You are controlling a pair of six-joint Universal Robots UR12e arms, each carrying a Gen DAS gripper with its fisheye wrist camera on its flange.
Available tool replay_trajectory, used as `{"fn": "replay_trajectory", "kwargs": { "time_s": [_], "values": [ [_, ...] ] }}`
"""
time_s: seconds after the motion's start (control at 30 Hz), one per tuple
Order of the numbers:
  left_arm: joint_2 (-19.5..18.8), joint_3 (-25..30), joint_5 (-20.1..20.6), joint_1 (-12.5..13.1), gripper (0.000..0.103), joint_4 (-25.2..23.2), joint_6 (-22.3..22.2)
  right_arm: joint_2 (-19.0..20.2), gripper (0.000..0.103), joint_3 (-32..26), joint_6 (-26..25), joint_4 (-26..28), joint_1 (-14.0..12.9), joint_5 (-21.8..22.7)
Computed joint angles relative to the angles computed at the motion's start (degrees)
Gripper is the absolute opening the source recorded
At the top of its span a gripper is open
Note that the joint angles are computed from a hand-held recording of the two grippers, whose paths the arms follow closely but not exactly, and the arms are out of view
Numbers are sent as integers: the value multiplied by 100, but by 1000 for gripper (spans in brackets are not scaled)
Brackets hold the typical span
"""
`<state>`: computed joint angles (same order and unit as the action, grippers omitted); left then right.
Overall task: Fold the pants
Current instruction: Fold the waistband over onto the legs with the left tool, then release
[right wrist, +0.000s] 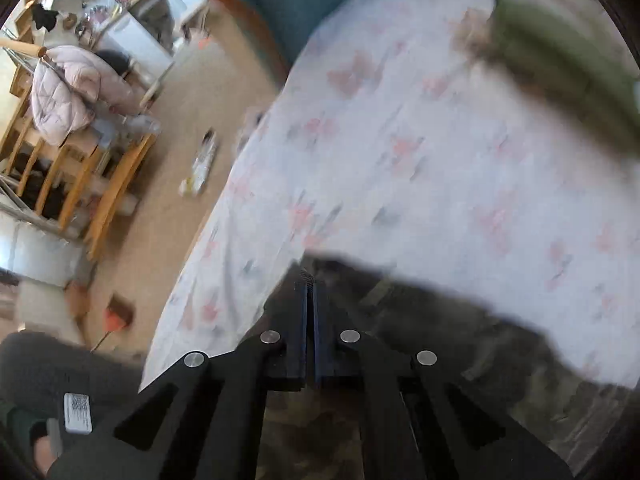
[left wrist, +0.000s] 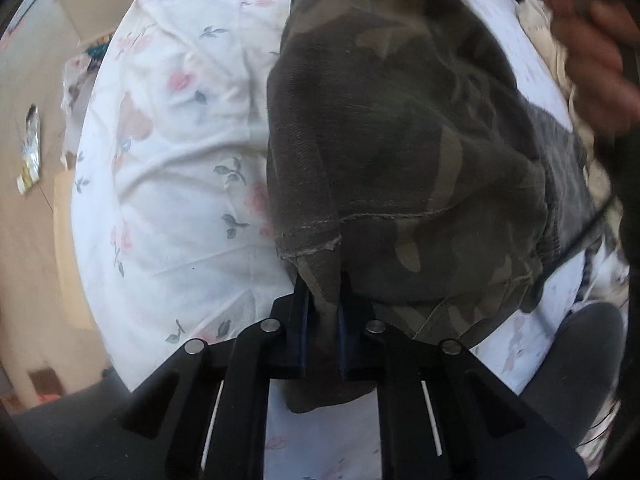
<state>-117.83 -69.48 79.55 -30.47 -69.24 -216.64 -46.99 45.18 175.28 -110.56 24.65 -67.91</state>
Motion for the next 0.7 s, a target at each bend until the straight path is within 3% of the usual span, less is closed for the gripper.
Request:
{"fn": "replay_trajectory", "kwargs": {
  "time_s": [0.07, 0.13, 0.17, 0.27, 0.37, 0.5, 0.57, 0.63, 0.7],
  "values": [
    [-57, 96, 220, -67, 8, -86, 149, 92, 1, -110, 460, -56, -36, -242],
    [-88, 149, 247, -77, 8, -151, 98, 102, 1, -60, 225, -16, 28, -624],
    [-99, 186, 213, -68, 8, -178, 41, 1, 1, 185, 264, -356, 28, -670],
    [-72, 175, 223, -63, 11, -179, -75, -316, 9, 802, 733, -1173, -55, -471],
    [-95, 293, 596, -159, 14, -329, 112, -701, 20, 1438, 1082, -1757, -217, -377],
    [-144, 547, 1334, -338, 19, -337, 144, -1296, 20, 2386, 1550, -2150, -485, -20],
    [-131, 596, 1686, -396, 34, -82, 14, -1777, 21, 3148, 1865, -2647, -632, -31],
    [-164, 671, 2177, -489, 54, 323, -60, -2141, 32, 3775, 2401, -3035, -764, -74],
    [-321, 887, 2642, -607, 64, 617, 113, -2507, 61, 4427, 3308, -3412, -932, -58]
  ]
}}
